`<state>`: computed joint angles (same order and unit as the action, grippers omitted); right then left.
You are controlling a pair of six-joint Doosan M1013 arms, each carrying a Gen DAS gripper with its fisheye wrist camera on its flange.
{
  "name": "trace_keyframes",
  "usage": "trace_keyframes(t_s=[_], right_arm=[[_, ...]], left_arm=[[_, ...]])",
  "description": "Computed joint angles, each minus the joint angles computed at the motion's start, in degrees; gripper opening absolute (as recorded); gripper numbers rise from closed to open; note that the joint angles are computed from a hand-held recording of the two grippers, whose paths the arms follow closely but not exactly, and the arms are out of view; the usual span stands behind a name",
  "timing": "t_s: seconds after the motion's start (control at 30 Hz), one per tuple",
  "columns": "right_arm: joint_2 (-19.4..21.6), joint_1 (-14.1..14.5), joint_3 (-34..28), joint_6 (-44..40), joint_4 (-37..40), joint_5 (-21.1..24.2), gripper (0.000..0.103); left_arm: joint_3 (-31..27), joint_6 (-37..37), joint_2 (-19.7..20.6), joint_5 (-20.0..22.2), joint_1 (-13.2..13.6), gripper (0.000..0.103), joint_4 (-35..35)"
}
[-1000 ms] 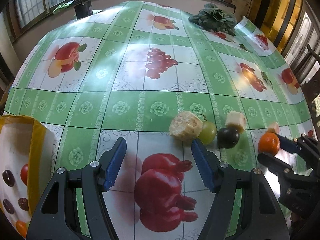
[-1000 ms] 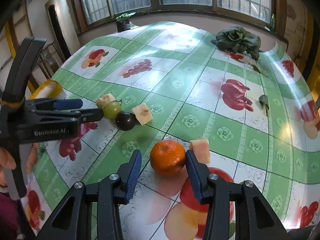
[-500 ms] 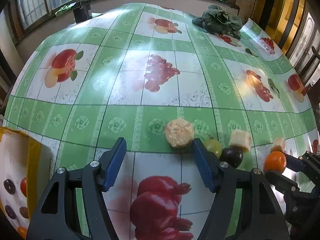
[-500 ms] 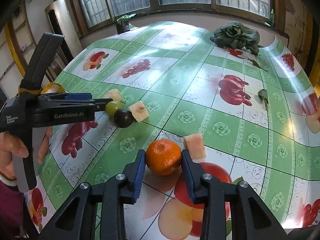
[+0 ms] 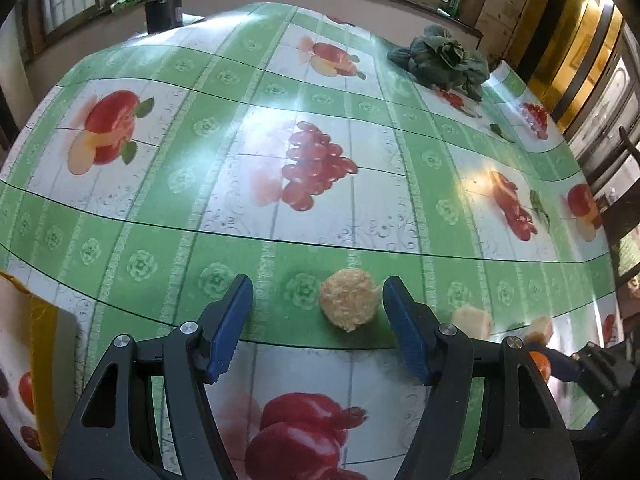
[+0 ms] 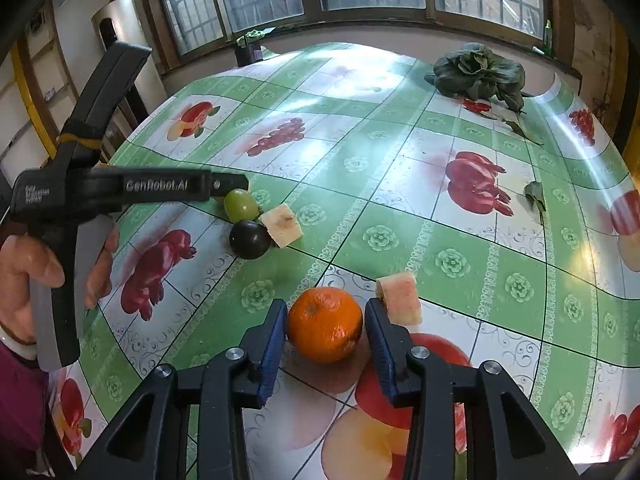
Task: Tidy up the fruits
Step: 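Grasp a second biscuit slice with the left gripper while the right gripper grasps an orange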
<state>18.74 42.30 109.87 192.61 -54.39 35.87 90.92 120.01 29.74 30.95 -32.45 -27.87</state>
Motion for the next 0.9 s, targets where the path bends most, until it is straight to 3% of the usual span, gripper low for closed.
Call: trace_keyframes(t_s=[0.1,0.2,0.23,0.33,0.6,0.9], right_arm=[[0.1,0.0,-0.3,-1.3,0.8,0.3,0.04],[0.1,0.0,-0.3,-2.0,1.2,0.2,0.04],[0.1,0.0,-0.3,-2.0,1.2,0.2,0.04],[0.2,0.2,-0.5,-1.6,0.9,1.0,0.037],[0.4,0.9,-0.9,-2.2,1.0,1.4,0.035],[0.5,3.1,-2.1,-0.8,-1.3,2.1,0.035]], left_arm=[[0.3,-2.5,-0.3,-1.9,-0.9,0.068,3.6],[-0.8,-5.1,0.2,0.0,-1.0,0.065,4.8],[-0.8,-5.6,0.3,-0.1,-1.0,0.053,5.1],[0.3,-10.5,-0.3,-3.5,-2.2,0.032,13.5],[2.1,-5.6,-1.5,-2.0,-0.3,0.031,6.6],[9.0,-0.6,-7.0,-6.0,1.7,0.031,2.6]])
